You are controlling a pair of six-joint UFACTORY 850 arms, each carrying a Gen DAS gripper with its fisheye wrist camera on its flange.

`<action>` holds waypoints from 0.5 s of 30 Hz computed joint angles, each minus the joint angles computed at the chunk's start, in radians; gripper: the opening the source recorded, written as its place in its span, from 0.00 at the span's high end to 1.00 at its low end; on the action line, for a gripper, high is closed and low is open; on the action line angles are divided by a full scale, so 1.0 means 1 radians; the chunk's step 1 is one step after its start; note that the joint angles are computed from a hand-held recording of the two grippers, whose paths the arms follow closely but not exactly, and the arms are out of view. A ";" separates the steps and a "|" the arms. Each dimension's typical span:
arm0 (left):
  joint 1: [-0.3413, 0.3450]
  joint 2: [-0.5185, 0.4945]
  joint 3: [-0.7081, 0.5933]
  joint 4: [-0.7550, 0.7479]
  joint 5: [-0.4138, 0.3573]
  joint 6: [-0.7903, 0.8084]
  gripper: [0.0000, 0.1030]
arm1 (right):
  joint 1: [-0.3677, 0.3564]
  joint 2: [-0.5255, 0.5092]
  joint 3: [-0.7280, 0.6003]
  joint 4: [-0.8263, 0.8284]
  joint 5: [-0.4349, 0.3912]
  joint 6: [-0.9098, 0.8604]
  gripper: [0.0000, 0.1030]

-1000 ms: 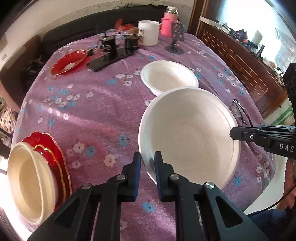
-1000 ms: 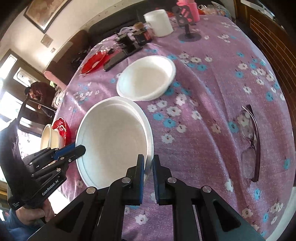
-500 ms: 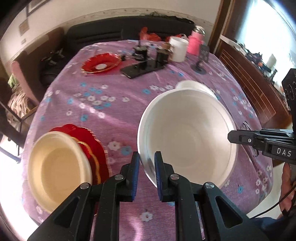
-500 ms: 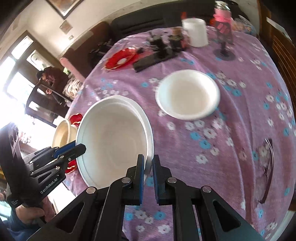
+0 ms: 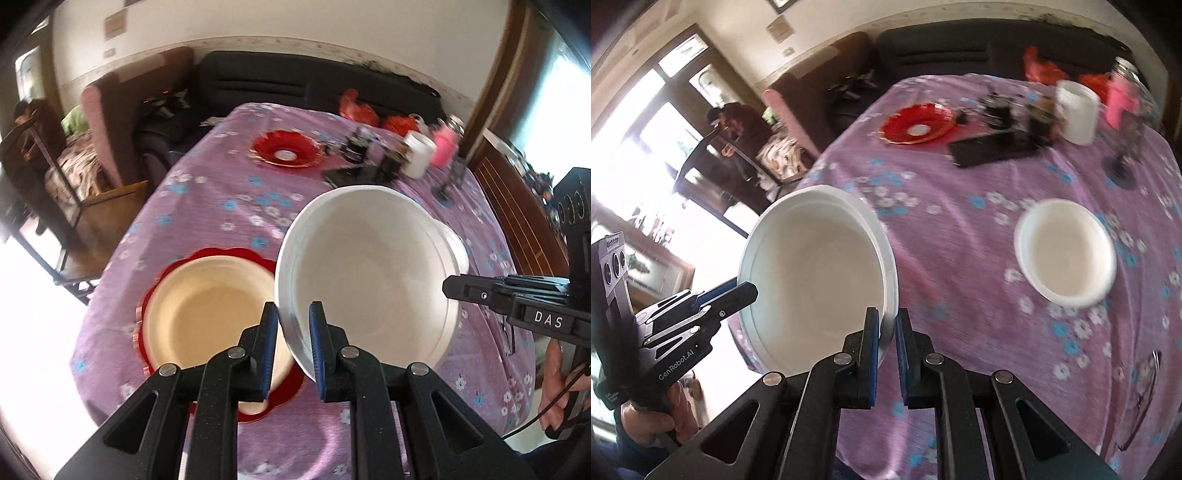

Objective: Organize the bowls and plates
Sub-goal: 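Lower the white bowl into the bowls on the red plates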

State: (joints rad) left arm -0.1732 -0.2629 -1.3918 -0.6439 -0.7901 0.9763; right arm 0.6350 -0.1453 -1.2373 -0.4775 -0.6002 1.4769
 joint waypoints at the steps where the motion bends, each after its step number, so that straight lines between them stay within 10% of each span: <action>1: 0.014 -0.003 -0.007 -0.002 0.003 -0.005 0.85 | -0.002 -0.015 -0.020 0.011 0.004 -0.021 0.90; 15: 0.109 -0.082 -0.089 0.014 0.001 -0.099 0.85 | -0.032 -0.234 -0.268 0.239 -0.009 -0.328 0.90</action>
